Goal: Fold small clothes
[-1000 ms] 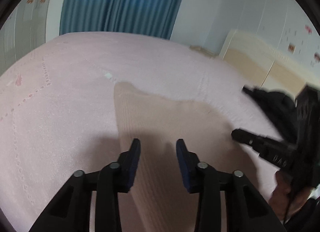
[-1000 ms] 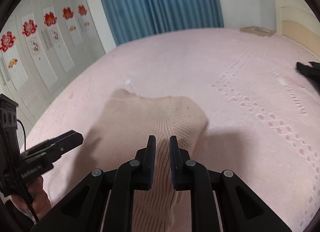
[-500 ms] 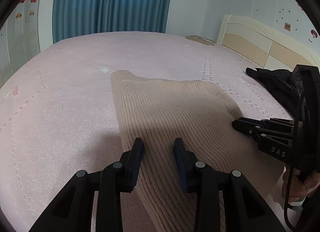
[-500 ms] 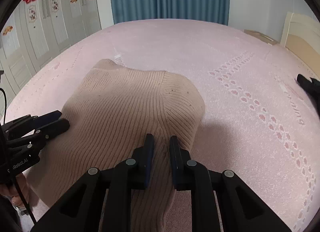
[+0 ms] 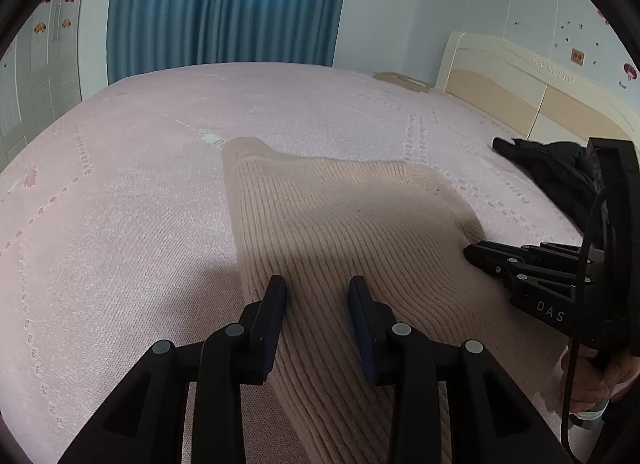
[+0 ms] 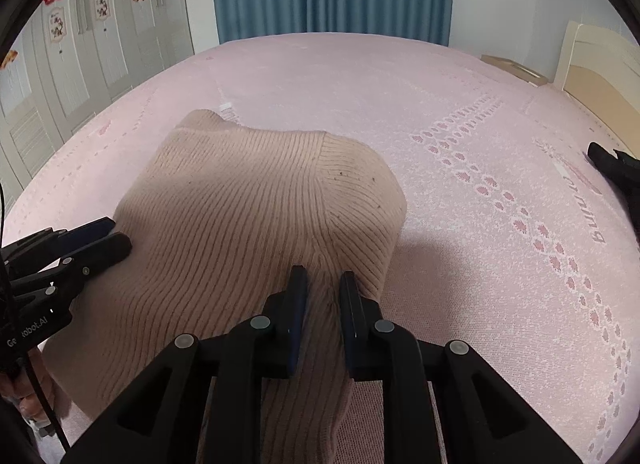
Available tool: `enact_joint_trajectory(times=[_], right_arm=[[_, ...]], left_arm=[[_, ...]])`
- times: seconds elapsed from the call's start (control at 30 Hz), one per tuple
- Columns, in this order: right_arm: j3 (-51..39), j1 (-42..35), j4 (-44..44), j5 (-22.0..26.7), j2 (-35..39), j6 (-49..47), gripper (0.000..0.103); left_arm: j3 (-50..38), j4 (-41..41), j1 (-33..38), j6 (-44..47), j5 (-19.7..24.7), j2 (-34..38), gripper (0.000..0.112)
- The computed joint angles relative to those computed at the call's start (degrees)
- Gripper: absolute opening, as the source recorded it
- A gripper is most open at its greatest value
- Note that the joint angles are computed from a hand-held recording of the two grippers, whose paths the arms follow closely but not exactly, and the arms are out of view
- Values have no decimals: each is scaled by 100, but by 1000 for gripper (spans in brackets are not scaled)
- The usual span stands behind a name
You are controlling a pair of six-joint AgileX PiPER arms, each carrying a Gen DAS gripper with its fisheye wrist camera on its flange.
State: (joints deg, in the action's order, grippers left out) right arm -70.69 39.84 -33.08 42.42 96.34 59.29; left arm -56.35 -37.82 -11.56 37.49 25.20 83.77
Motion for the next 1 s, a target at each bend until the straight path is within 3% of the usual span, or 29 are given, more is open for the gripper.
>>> enact_joint_trajectory(times=[0.13,0.23,0.37,0.6,1.0], right_arm=[[78,-60,10,-140,-174,-50,20],[144,67,-492,-186,-282,364,23],[16,120,-721,-87,-117,657,25],[-111,-65,-221,-114,29,340,25],[11,-298,337,-349,-40,72,26]], left_arm=[[14,-82,-7,91,-128,-83,33],[-100,38,-14,-257,-291,-11,33],[-427,-250,173,-432,4,280,33],[-409,1073,-218,-1433,-312,346,33],[-284,864,-191,-1267,-317,252,35]])
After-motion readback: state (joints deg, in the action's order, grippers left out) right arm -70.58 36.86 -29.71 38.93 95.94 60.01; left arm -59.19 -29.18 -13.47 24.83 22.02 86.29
